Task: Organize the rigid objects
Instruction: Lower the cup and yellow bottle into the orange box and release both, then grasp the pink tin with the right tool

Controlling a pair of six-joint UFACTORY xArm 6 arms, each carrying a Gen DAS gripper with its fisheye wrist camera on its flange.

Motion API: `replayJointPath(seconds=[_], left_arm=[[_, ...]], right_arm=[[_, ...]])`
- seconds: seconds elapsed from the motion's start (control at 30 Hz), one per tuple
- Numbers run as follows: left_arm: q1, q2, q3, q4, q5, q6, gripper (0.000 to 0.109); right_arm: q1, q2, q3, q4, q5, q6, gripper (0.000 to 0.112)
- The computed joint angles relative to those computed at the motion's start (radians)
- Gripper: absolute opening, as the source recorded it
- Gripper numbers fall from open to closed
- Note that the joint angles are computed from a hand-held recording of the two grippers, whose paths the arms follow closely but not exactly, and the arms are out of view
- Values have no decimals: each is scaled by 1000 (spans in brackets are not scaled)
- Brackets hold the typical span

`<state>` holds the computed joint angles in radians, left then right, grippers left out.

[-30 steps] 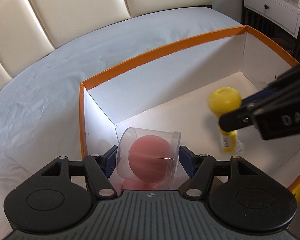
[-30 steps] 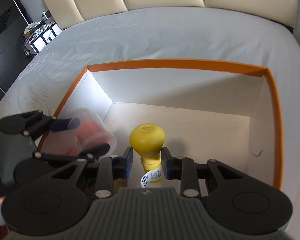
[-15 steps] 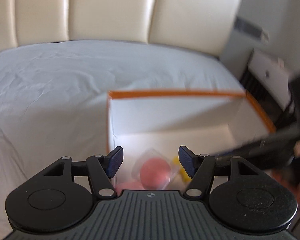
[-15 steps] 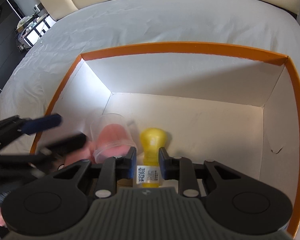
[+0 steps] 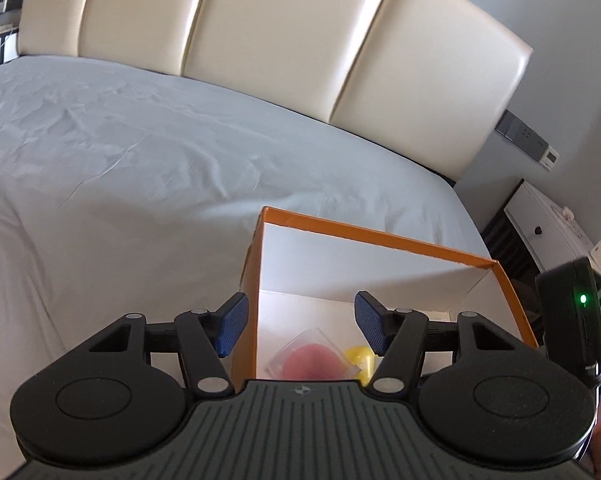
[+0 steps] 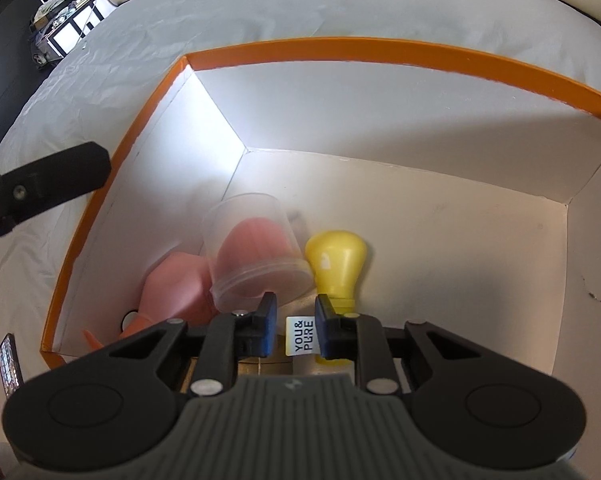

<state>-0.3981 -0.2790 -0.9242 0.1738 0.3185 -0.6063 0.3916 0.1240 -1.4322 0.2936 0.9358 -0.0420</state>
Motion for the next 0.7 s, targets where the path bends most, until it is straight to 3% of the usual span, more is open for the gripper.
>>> replayJointPath(seconds=[0.13,0.33,0.47,0.63,0.7], left_arm=[[-14,-10,6,63,3,-29,71],[-33,-59,36,118,-34,-73,71],[-68,-93,50,105,-37,-61,71],[-133,-139,83,120,-57,-56,71],[-156,-162,111,170,-61,-99,71]], right_arm=[[3,-29,25,-20,-23,11,23],[10,-209,202,-74,-202,-16,37],[-5,-358,353,-26,-295,-58,45],[-7,-559,567,24,-451,-100,46],[-3,-663,676,138,-531,-203,52]])
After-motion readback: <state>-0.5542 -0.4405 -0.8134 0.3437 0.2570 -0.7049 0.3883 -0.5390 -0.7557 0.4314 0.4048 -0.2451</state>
